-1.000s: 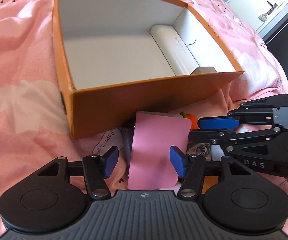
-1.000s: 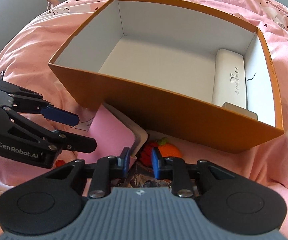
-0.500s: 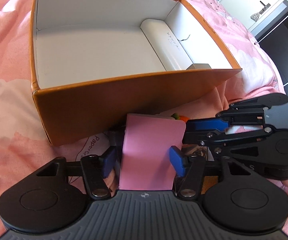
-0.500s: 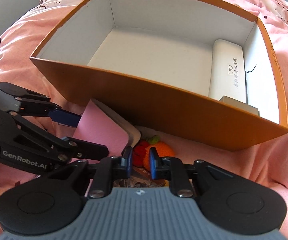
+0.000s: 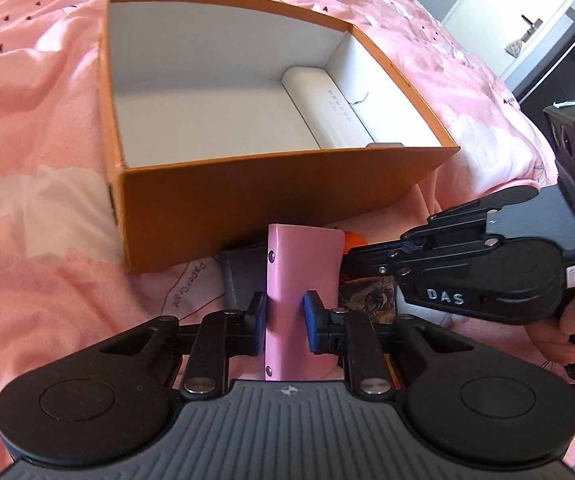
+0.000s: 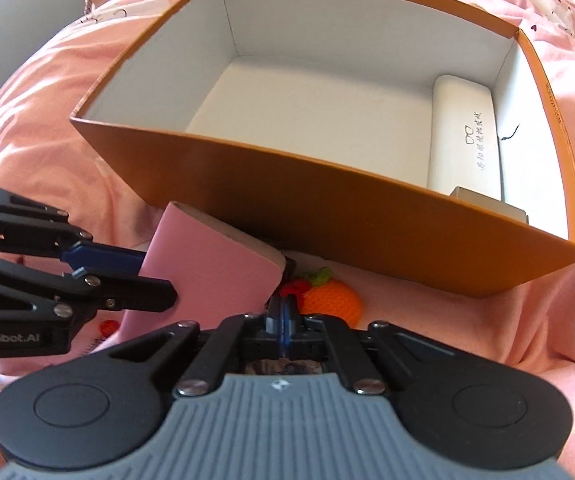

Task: Organize objects
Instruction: 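Lift the pink card with the left tool while the right tool grasps the pink pouch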

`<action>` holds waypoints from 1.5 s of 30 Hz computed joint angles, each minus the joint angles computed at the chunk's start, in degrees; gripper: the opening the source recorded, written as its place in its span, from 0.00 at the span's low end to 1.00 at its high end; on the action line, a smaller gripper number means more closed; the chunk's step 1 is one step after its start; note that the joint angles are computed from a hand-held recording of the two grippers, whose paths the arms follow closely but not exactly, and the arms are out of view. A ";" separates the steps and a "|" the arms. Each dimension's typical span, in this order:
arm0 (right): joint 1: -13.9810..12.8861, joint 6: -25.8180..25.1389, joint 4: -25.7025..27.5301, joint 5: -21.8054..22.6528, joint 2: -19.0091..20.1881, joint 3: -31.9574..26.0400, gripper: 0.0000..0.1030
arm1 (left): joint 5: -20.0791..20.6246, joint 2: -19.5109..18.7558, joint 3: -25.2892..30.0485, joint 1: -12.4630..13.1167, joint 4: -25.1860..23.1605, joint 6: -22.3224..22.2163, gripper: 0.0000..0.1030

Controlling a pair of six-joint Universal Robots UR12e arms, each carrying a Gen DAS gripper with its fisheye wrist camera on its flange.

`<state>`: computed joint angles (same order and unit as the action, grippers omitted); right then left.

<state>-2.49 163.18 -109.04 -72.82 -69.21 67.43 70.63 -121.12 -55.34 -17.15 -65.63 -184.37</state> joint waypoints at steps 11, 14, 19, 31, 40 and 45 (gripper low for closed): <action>0.34 -9.39 9.77 11.38 -1.41 -3.31 0.07 | 7.20 4.76 -3.02 0.62 2.31 -3.05 0.16; 1.33 -14.65 17.11 12.67 -0.58 -6.90 0.20 | 9.00 5.39 -3.47 0.38 2.97 -2.25 0.16; 3.29 -19.37 22.89 9.17 -0.53 -8.56 0.28 | 9.04 6.42 -4.58 0.28 4.30 -0.98 0.16; 4.56 -22.92 21.10 3.60 -2.21 -5.05 0.28 | 9.27 8.52 -7.72 0.53 8.61 -1.41 0.16; 1.59 -16.95 17.77 10.14 -2.99 -6.36 0.22 | 10.31 9.04 -7.78 0.66 12.51 -1.90 0.16; 0.00 -12.83 14.17 13.90 -3.19 -6.89 0.21 | 10.59 8.64 -6.69 0.72 14.37 -2.53 0.16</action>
<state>-2.49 150.35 -94.87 -58.92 -72.40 60.54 81.22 -112.49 -62.02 -16.43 -51.26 -186.89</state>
